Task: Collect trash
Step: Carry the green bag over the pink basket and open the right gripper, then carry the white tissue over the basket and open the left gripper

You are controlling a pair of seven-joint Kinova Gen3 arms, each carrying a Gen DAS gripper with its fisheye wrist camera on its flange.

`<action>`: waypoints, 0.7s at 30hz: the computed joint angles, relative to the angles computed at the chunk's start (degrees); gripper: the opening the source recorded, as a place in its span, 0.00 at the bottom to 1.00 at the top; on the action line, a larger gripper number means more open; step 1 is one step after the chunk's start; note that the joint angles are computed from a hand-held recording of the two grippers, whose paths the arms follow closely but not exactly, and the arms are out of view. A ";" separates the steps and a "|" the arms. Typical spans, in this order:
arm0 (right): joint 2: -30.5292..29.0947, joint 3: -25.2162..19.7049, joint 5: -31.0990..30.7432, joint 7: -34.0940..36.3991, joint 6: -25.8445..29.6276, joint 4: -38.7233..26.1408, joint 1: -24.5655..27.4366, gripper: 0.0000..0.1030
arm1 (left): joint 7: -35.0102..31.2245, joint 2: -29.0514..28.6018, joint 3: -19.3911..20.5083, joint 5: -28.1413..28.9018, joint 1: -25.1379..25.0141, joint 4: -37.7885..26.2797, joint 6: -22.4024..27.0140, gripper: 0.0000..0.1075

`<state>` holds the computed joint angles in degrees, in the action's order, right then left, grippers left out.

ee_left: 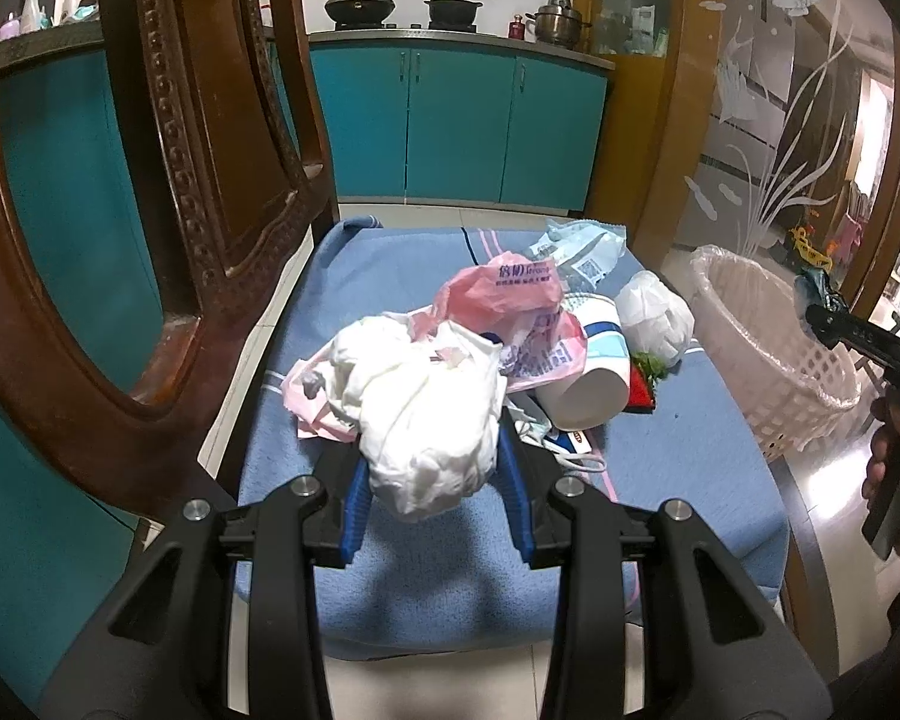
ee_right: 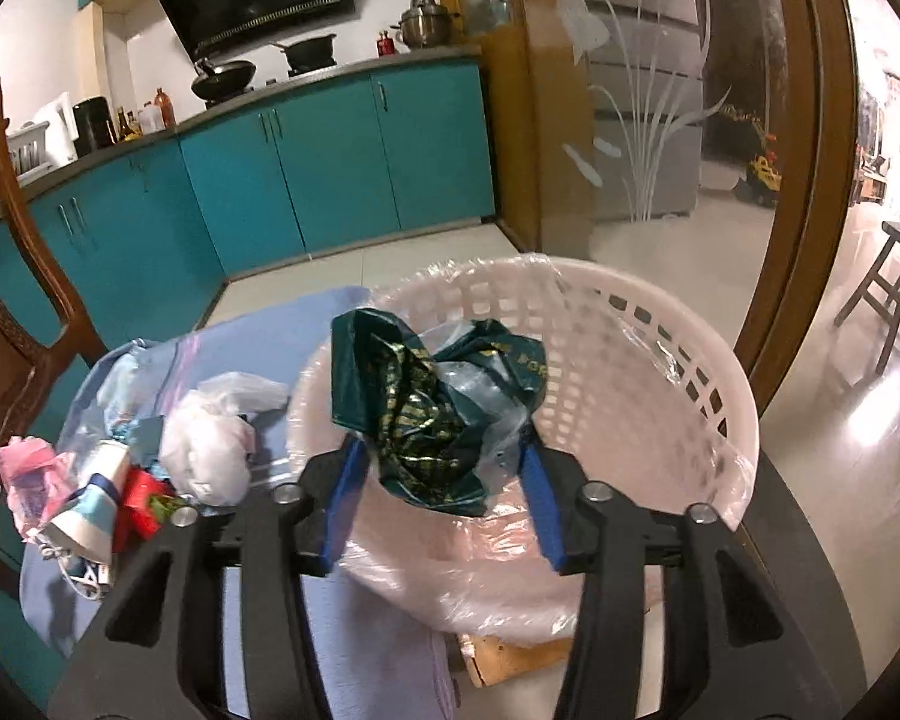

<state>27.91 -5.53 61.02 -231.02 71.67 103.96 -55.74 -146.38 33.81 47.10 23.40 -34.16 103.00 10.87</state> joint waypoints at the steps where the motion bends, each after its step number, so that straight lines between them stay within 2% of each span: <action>1: 0.07 -0.10 -0.03 0.33 -0.15 -0.13 0.34 0.70 | 0.06 0.24 0.52 -0.36 -0.37 0.26 -0.54 0.35; 2: 0.32 0.11 -0.52 0.62 0.64 -0.78 0.10 0.78 | 0.56 0.26 0.84 -1.08 -0.52 0.46 -0.78 0.35; 5: -0.60 0.39 0.34 -2.10 3.81 -0.68 -2.02 0.89 | 1.76 0.00 1.36 -2.85 -0.77 0.98 -1.24 0.35; 9: -2.23 -1.90 3.36 -10.02 11.14 0.79 -5.48 0.94 | -1.75 -0.14 3.31 -0.38 -2.15 1.20 0.89 0.35; 12: -2.79 -2.40 4.23 -16.08 16.61 1.94 -9.03 0.97 | -7.78 -2.08 3.47 5.53 -0.77 2.43 1.01 0.34; 14: -2.99 -3.55 4.53 -17.94 19.20 2.15 -9.64 0.97 | -10.70 -3.57 1.89 9.05 2.36 2.13 3.03 0.34; 16: -2.98 -4.30 4.14 -17.73 21.24 1.95 -9.69 0.97 | -9.91 -4.60 -1.26 10.10 7.44 0.44 6.22 0.34; 18: -2.84 -4.88 3.29 -18.23 22.90 1.95 -9.83 0.97 | -5.78 -4.20 -2.37 7.42 12.75 -1.90 8.21 0.34; 21: -3.78 -5.52 2.61 -21.47 22.87 3.84 -9.49 0.97 | 1.17 -2.12 -2.42 0.46 20.71 -5.64 8.37 0.34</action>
<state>24.13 -11.05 63.63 -252.48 94.54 107.80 -65.23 -145.21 31.69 44.68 23.86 -13.45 97.36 19.24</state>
